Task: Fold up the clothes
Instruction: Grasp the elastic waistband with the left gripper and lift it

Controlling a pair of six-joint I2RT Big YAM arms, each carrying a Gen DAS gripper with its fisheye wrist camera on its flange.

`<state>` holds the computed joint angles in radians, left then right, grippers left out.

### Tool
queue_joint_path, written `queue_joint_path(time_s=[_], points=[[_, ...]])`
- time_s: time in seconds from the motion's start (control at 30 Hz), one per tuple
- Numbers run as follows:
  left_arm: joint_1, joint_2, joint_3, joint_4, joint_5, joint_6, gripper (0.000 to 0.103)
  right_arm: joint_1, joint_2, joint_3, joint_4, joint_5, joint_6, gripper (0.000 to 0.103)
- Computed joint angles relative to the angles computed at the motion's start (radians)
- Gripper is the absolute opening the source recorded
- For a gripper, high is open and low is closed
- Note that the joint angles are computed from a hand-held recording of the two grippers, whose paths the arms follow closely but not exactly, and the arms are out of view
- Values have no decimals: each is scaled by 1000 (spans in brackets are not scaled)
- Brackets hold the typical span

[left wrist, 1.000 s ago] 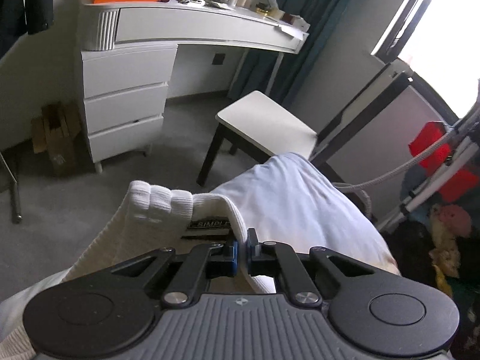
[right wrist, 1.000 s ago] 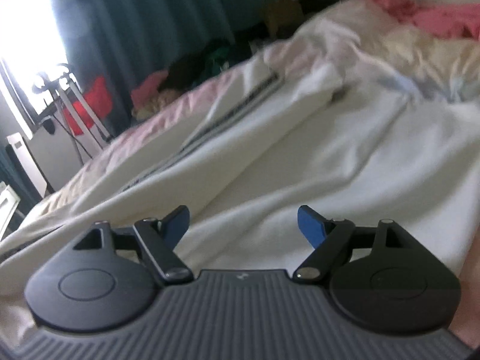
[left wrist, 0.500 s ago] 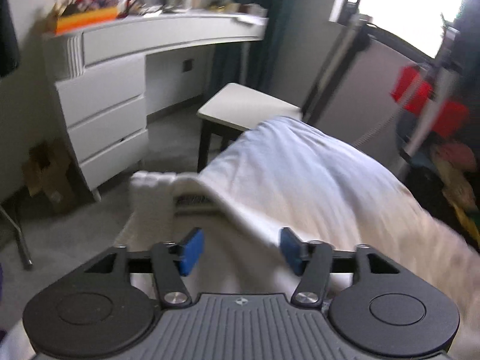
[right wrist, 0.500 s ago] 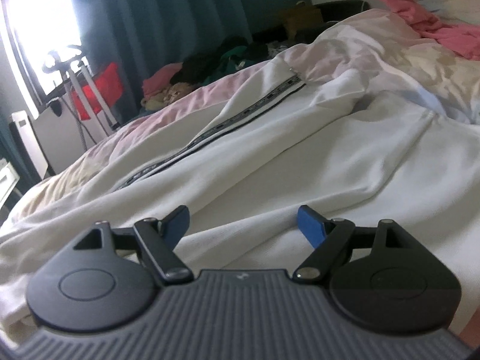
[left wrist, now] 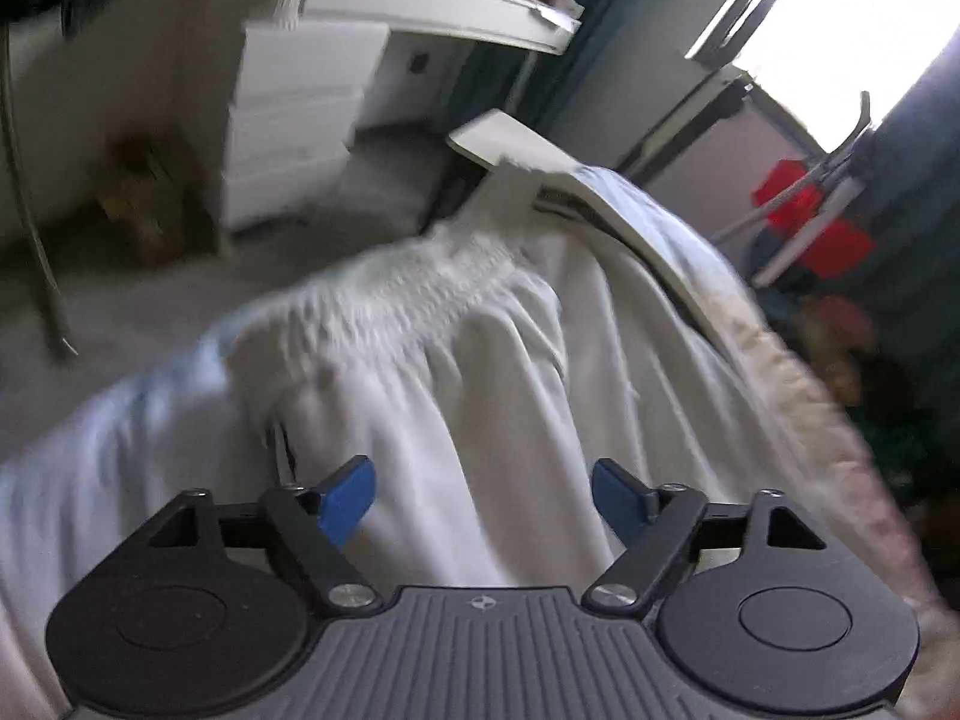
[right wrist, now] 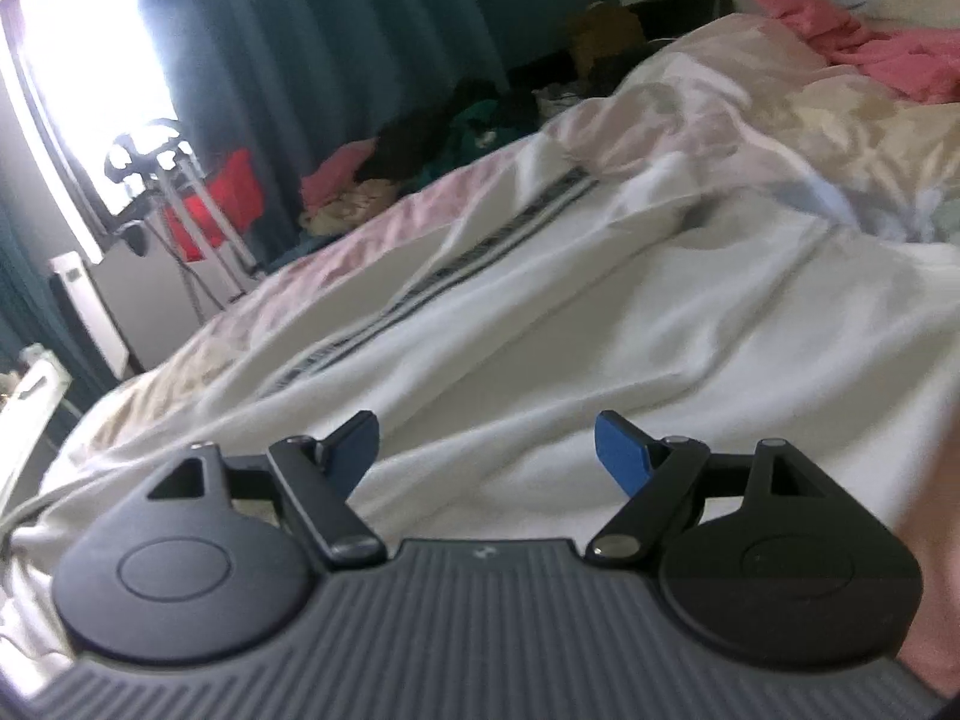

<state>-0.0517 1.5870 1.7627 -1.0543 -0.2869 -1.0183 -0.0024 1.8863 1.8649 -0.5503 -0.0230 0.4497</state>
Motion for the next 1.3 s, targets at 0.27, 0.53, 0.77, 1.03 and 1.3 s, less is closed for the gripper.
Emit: queue_joint_path(time_s=[0.27, 0.53, 0.77, 1.03, 1.3], points=[[10, -132, -240, 156, 152, -158, 88, -35, -13, -9, -66, 25, 69, 81], [58, -117, -292, 191, 292, -247, 89, -89, -57, -41, -55, -121, 158, 81], [95, -101, -298, 233, 278, -294, 77, -180, -28, 28, -46, -304, 233, 80], [135, -135, -343, 272, 232, -268, 40, -339, -67, -90, 32, -344, 460, 82], [119, -235, -437, 369, 140, -285, 12, -380, -22, -108, 12, -265, 551, 63]])
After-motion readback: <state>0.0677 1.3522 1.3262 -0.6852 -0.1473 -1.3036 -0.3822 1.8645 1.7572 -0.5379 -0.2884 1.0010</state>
